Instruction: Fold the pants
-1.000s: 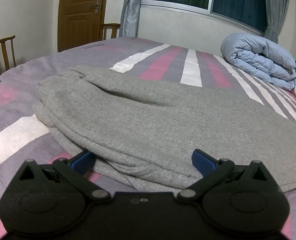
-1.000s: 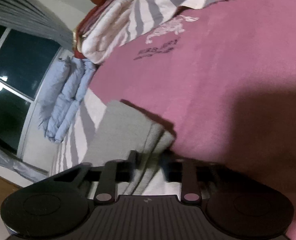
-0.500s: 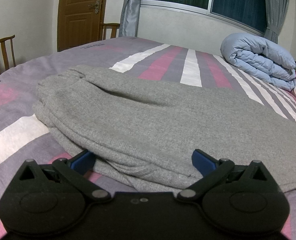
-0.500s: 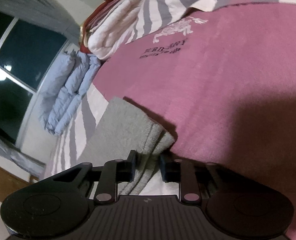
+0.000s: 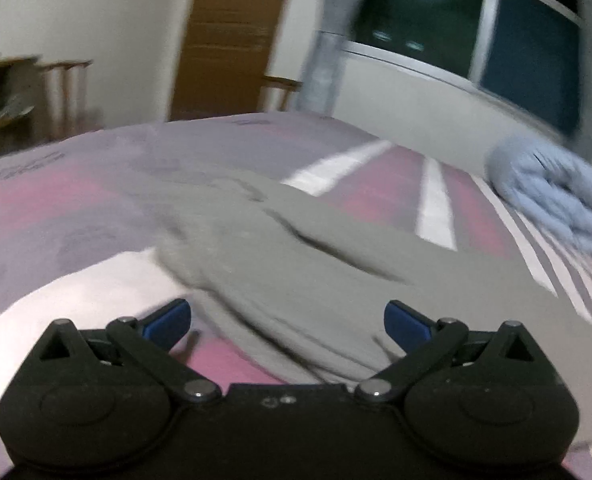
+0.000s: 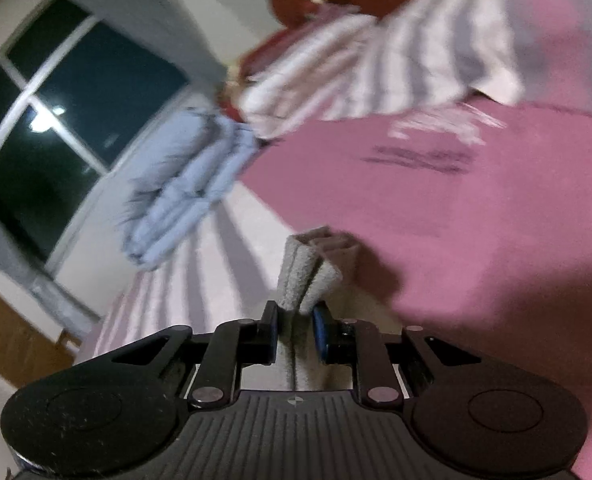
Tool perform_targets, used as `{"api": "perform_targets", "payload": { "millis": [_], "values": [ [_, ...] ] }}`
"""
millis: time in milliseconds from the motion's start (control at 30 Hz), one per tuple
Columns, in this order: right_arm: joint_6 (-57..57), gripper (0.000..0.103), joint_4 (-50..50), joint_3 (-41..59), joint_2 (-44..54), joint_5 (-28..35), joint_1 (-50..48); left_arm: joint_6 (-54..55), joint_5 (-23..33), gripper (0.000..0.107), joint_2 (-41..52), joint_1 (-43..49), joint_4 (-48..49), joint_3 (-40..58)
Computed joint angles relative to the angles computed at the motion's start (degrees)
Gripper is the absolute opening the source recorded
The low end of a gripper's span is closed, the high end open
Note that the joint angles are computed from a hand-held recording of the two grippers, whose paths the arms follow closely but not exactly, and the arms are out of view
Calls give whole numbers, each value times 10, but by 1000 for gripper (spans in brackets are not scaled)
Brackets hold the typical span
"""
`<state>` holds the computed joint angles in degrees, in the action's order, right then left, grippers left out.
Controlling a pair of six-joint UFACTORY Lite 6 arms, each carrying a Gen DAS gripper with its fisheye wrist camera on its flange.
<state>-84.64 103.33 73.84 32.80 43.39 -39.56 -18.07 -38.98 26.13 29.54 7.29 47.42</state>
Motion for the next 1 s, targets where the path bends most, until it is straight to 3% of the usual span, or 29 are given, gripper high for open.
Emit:
{"api": "perform_targets", "payload": {
  "millis": [133,367,667,767,867,1000],
  "values": [
    [-32,19,41,-25,-52,-2,65,-41,39,97,14,22,4,23],
    [-63,19,120,-5,-65,-48,247,-44,39,97,8,36,53,15],
    [-180,19,215,30,36,-33,529,-100,34,97,8,96,119,13],
    [-200,19,202,60,90,-105,606,-99,39,97,10,95,114,17],
    [-281,20,267,20,92,-77,613,-87,47,97,16,88,109,26],
    [-309,19,243,5,76,-71,603,-97,47,97,23,91,118,34]
  ]
}}
